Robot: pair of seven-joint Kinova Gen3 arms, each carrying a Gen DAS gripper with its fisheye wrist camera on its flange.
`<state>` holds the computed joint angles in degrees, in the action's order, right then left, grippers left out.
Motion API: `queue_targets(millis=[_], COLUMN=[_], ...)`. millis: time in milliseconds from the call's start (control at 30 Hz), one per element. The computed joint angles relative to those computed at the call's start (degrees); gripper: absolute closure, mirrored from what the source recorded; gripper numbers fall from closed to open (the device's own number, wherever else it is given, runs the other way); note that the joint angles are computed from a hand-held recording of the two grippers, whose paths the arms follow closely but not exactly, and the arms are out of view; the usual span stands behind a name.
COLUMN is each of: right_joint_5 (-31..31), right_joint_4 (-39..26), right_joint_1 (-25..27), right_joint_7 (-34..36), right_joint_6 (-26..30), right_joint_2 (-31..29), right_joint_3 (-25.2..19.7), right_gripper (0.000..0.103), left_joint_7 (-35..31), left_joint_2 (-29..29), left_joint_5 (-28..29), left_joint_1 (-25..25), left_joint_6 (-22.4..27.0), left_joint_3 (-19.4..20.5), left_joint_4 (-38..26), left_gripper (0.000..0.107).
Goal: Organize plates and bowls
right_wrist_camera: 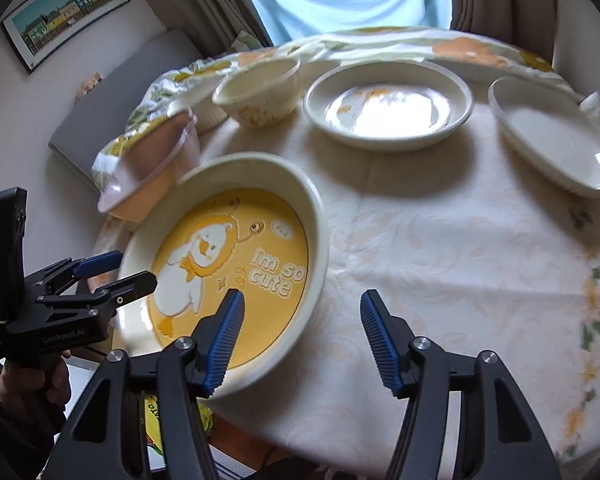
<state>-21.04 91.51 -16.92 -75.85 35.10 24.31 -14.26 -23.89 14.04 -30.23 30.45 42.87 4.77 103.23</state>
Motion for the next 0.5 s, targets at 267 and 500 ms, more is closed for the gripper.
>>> queue_targets(millis=[267, 500], right_joint_5=[-2.4, -1.4], right_joint_4=[3.2, 4.0], right_joint_1=[4.4, 6.9], right_joint_7=[3.3, 0.3], right_joint_6=[1.8, 4.0], right_joint_2=[-11.4, -16.5], right_joint_3=[2.4, 7.5], right_gripper=[0.0, 0.0], left_joint_7=[8.1, -0.2], left_joint_2=[-0.3, 4.4], left_joint_5=[-10.7, -9.7], left_joint_1=[10.3, 9.4], left_joint_6=[16.3, 13.6], left_joint_3=[2.5, 4.5], left_joint_4=[-13.9, -25.6], left_gripper=[0.005, 0.005])
